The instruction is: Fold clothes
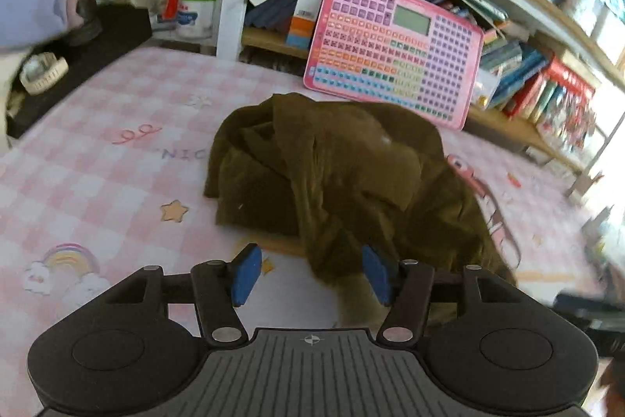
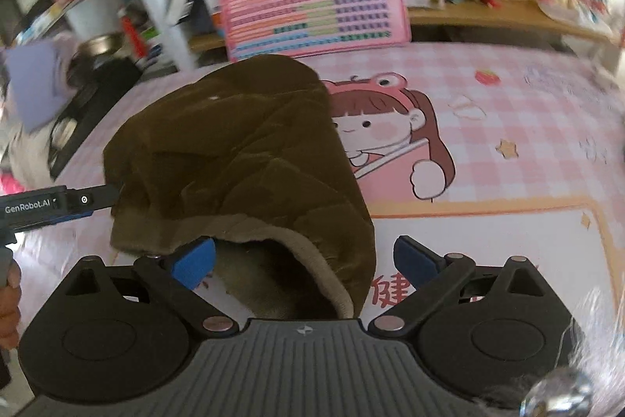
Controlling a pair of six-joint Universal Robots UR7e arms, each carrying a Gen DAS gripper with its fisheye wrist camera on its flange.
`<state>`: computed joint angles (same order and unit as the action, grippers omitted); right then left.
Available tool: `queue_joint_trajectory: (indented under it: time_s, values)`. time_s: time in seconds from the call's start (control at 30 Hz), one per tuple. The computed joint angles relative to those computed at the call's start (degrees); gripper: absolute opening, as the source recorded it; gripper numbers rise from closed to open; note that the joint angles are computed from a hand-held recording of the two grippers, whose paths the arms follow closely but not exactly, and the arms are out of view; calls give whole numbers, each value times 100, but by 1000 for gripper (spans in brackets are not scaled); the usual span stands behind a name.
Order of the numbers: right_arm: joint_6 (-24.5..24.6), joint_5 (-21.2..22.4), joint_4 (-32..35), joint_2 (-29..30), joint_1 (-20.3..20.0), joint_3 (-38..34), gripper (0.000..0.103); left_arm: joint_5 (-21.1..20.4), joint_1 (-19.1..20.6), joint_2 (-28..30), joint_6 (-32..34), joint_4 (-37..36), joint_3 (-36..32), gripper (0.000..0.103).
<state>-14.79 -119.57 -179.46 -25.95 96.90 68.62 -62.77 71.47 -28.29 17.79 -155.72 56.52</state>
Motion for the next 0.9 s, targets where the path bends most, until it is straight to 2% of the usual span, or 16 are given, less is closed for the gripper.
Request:
queue_joint_trajectory:
  time_s: [0.03,0.1,0.17,0.2,0.23,0.37,0.63,0.9]
  values:
    - [-99,-13,-44,-35,0,56,98,92,-32,-56,252,-162,170,59]
    - [-264,-96,-103,-101,-7,153,90,264,-106,-137,949,-513,496,59]
    - [-339,-216,-36,-125,-20,167,65,422,-163,-146,1485,-660,666,60]
    - [-353,-305,61,-116,-26,132,57,512,-189,-119,1679,-738,707,60]
    - [-352,-383,191,-101,-35,97,46,600,-214,-90,1860,-819,742,60]
    - [-94,-478,1184,-106,-105,-27,25,780,-300,-10,2473,-1131,818,59]
    - [124,-435,1274,-133,-175,43,20,980,-375,120,3792,-1488,878,59]
    - [190,-477,1323,-122,-172,-8,20,728,-379,152,4286,-1366,969,59]
